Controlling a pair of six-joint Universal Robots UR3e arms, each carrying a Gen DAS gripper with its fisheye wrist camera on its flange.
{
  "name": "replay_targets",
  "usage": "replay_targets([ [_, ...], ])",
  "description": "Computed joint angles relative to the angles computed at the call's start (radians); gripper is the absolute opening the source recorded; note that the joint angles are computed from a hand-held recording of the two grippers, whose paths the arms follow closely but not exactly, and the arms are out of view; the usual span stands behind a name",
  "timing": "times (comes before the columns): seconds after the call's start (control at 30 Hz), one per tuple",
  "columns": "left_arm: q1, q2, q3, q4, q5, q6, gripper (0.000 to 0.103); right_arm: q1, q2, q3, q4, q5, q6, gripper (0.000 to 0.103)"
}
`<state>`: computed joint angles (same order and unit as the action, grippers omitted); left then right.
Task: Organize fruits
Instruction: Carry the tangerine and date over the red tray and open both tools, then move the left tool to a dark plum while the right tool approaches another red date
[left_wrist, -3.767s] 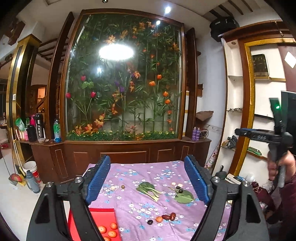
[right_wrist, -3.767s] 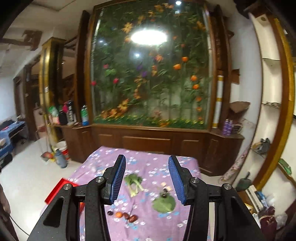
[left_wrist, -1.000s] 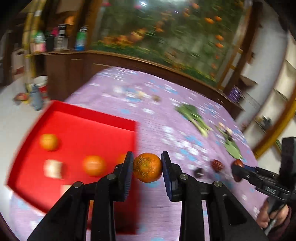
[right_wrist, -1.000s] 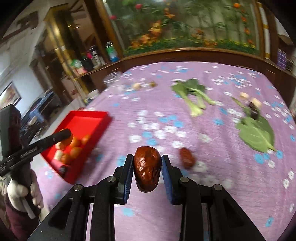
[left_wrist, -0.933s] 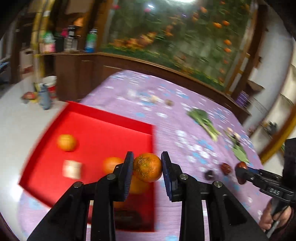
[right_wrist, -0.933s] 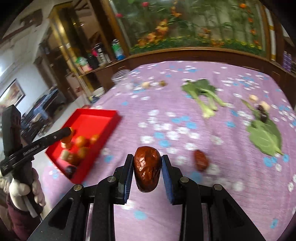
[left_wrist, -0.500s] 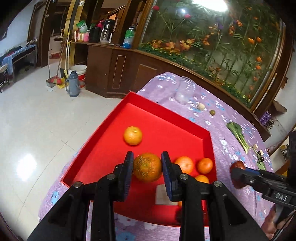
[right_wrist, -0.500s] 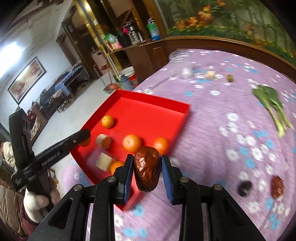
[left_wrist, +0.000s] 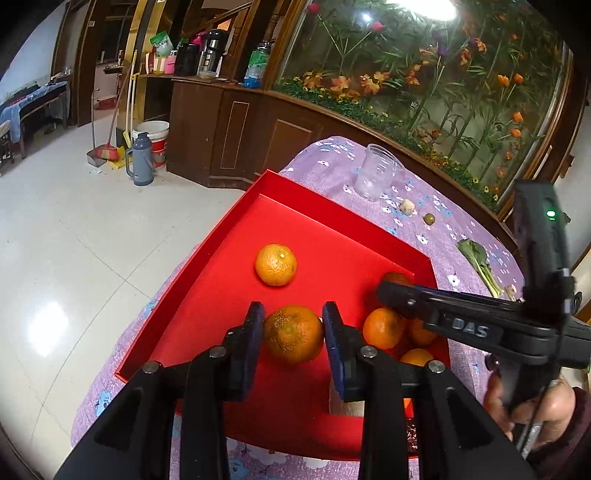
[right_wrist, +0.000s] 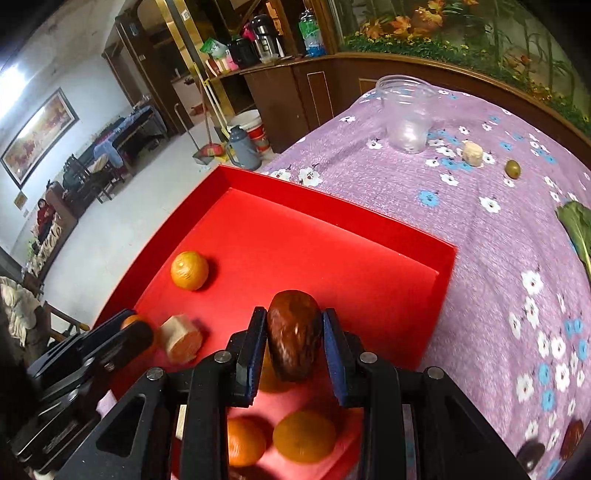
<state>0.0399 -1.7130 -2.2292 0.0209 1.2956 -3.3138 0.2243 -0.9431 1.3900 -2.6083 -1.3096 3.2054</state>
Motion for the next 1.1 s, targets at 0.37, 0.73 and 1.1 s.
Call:
replay_targets([
  [0.37,0.018,0.072,-0.022,-0.018,-0.021,-0.048,0.053,-0.002,0.01,-0.011,-0.034,-0.009,0.019,0.048],
  [0.73,-0.062,0.17,-0.019,-0.064,0.018,-0.077,0.055,-0.194,-0.422,0.557,-0.26,0.102,0.0,0.05],
  [1.1,-0.331,0.047,0.164,-0.123,0.136,-0.108,0.06,-0.908,-1.215,1.187,0.099,0.34,-0.366,0.052],
])
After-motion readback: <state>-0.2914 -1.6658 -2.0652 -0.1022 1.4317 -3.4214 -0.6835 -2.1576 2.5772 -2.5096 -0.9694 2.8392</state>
